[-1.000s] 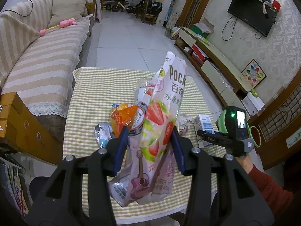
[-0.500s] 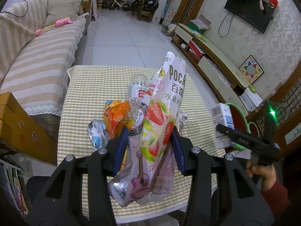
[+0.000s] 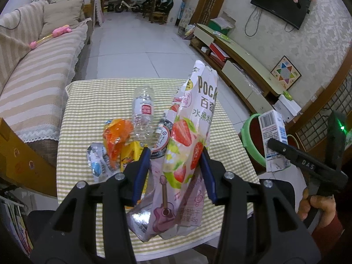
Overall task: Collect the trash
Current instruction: 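Lift the Pocky wrapper and milk carton and carry them toward the bin, then open both tools over the bin to drop the wrapper and carton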
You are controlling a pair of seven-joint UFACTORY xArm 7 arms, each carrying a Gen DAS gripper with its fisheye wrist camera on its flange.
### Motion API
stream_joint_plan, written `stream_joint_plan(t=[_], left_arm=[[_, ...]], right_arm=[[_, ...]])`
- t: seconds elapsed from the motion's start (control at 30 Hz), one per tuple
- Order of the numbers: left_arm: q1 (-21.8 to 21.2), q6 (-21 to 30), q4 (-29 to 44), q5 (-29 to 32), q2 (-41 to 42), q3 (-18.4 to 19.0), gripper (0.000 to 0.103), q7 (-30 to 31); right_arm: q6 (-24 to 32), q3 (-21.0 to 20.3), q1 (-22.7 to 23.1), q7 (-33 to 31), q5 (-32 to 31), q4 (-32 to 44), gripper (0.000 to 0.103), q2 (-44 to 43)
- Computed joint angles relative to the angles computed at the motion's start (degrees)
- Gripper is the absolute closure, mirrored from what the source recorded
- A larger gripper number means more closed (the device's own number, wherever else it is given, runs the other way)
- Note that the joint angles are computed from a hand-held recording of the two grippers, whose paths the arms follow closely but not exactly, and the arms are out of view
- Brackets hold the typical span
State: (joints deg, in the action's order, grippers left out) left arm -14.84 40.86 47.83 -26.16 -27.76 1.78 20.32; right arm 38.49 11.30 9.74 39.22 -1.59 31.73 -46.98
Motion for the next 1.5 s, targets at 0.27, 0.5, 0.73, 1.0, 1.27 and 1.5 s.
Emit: stream_joint_plan(t=[0.27,0.5,0.73,1.0,1.27,1.5], left_arm=[[-1.6,-0.5,0.0,0.6,0.1,-1.8,0.060,-0.8],[-3.4,-0.5,0.7,1.2,1.2,-3.2,0.060,-1.6],[-6.7,-0.8,3.4,-0.8,4.4,-4.9,0.060,-0.5],[-10.7,-2.4,7.5,-3.2,8.9,-7.4,0.060,3.0],[-12.7,-3.3,12.4,-4.7,14.2,-9.9,0.060,4.4],[-13.5,-3.7,16.4,-4.7,20.3,-12.4,0.060,4.1]], right_arm=[[1.7,-0.7,-0.5,-0.1,-0.3,-2.8,0.050,-5.3],[2.4,-2.5,-1.6,-0.5,0.8,-5.9,0.050,-9.4],[4.9,-3.5,-4.5,-0.7,0.4,-7.1,0.050,-13.8],[9.4,-5.0,-9.1,-0.7,-0.8,-8.8,0.050,-20.9],[11.8,-7.9,-14.2,-1.5,-1.9,-10.5,0.050,-24.8],[9.8,-10.6,-18.2,-2.7,-2.0,-12.4,0.050,-25.2]])
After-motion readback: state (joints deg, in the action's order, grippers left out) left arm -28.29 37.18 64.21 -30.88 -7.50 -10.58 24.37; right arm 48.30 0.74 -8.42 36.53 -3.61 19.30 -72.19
